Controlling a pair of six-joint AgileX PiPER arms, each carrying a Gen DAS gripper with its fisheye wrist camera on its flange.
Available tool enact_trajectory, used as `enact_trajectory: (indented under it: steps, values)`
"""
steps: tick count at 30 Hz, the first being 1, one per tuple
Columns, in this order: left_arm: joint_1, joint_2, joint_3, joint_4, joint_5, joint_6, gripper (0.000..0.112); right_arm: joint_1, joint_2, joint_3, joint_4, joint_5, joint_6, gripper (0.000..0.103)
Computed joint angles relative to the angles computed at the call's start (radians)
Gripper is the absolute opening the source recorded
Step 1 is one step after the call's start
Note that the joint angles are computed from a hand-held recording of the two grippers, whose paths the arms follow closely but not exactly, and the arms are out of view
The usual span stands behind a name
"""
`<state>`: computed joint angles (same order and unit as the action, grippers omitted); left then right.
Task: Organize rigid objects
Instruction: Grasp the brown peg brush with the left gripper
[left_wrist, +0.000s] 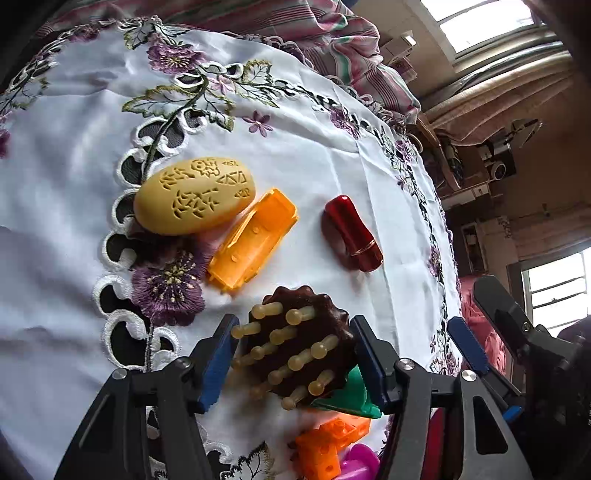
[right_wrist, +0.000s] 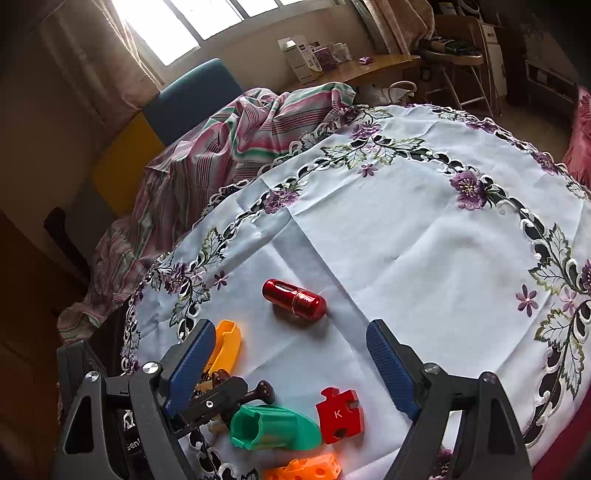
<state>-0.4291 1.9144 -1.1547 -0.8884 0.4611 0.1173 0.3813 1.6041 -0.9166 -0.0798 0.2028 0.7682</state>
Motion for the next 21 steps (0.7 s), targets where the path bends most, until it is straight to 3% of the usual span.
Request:
enact_trajectory:
  steps: [5, 14, 19, 21]
  values:
    - [0.032, -0.087, 0.106, -0.056, -0.026, 0.088, 0.062, 0.003, 0.010, -0.013, 0.017, 0.014, -0.038, 0.085]
    - [0.066, -0.326, 0.339, 0.199, -0.141, -0.069, 0.062, 0.017, 0.066, -0.066, 0.534, 0.068, -0.618, 0.085]
    - [0.097, -0.442, 0.450, 0.260, -0.159, -0.126, 0.062, 0.052, 0.097, -0.105, 0.480, 0.124, -0.617, 0.083]
    - [0.100, -0.493, 0.483, 0.317, -0.161, -0.176, 0.062, 0.072, 0.105, -0.118, 0.391, 0.140, -0.552, 0.079]
